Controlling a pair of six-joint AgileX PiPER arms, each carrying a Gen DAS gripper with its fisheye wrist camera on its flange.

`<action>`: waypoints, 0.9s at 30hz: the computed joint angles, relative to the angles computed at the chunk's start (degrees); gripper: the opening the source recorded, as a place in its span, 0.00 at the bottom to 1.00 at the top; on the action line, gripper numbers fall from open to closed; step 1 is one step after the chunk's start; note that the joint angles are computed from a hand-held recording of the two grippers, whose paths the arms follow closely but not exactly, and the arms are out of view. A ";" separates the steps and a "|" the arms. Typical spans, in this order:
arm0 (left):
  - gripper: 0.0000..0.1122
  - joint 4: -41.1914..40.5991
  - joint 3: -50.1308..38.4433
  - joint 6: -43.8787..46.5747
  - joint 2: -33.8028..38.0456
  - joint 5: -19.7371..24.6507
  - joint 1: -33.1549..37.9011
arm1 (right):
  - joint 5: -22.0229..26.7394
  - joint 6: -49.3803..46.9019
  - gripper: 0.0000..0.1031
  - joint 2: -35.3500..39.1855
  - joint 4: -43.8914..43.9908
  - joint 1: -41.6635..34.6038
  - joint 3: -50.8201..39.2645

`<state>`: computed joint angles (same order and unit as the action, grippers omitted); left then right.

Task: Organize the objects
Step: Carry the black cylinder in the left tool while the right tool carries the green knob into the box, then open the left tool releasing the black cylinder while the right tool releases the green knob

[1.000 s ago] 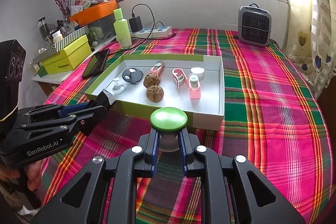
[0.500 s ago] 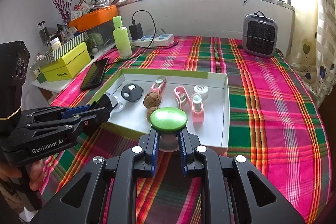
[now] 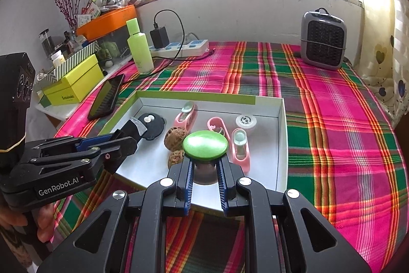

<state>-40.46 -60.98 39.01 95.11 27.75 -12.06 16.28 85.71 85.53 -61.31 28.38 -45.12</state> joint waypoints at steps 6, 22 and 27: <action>0.22 1.20 -1.38 -1.65 1.86 -0.14 -0.55 | -2.46 -5.51 0.18 2.53 4.66 -1.95 -1.37; 0.22 5.53 -3.79 -5.87 4.84 0.27 -1.92 | -3.28 -17.94 0.18 6.32 15.71 -3.59 -4.02; 0.22 6.82 -4.41 -7.24 5.88 0.29 -2.12 | -3.62 -21.86 0.18 7.19 19.47 -4.14 -4.41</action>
<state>-33.64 -65.39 31.77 100.99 28.04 -14.18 12.67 63.85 92.72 -41.84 24.24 -49.54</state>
